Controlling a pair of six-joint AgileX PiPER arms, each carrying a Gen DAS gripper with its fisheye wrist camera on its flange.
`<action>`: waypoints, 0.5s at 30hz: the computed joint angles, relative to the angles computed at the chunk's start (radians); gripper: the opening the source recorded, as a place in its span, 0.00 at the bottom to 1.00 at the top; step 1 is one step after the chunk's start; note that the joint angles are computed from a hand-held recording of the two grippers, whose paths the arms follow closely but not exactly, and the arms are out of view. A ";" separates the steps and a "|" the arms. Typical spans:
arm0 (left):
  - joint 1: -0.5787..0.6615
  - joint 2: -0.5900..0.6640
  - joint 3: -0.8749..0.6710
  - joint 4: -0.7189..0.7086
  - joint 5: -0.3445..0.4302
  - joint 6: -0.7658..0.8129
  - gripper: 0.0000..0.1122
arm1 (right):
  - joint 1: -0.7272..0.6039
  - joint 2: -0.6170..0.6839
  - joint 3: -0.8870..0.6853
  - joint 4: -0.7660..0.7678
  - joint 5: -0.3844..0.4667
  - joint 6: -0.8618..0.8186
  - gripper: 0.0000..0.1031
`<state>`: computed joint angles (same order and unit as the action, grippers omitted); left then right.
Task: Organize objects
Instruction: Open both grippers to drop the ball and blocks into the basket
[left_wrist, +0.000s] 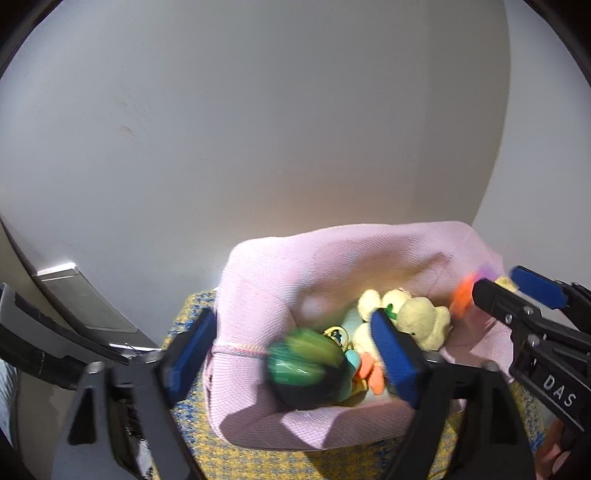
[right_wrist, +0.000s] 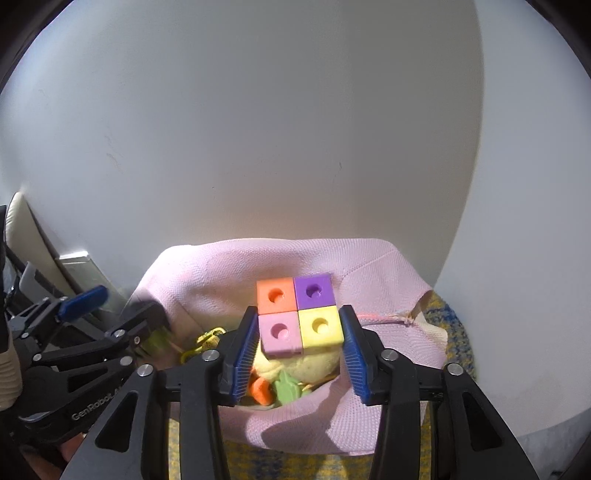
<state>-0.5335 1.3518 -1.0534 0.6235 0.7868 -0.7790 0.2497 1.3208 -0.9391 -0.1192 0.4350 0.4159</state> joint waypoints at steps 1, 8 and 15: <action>0.001 -0.004 0.000 0.001 0.004 -0.001 0.85 | 0.005 -0.003 0.002 -0.040 0.002 0.043 0.73; 0.035 -0.005 -0.035 -0.067 0.052 0.060 0.90 | -0.002 -0.029 0.007 -0.048 0.024 0.059 0.81; 0.016 -0.071 -0.031 -0.107 0.126 0.068 0.92 | 0.022 -0.102 -0.005 -0.033 0.128 0.057 0.84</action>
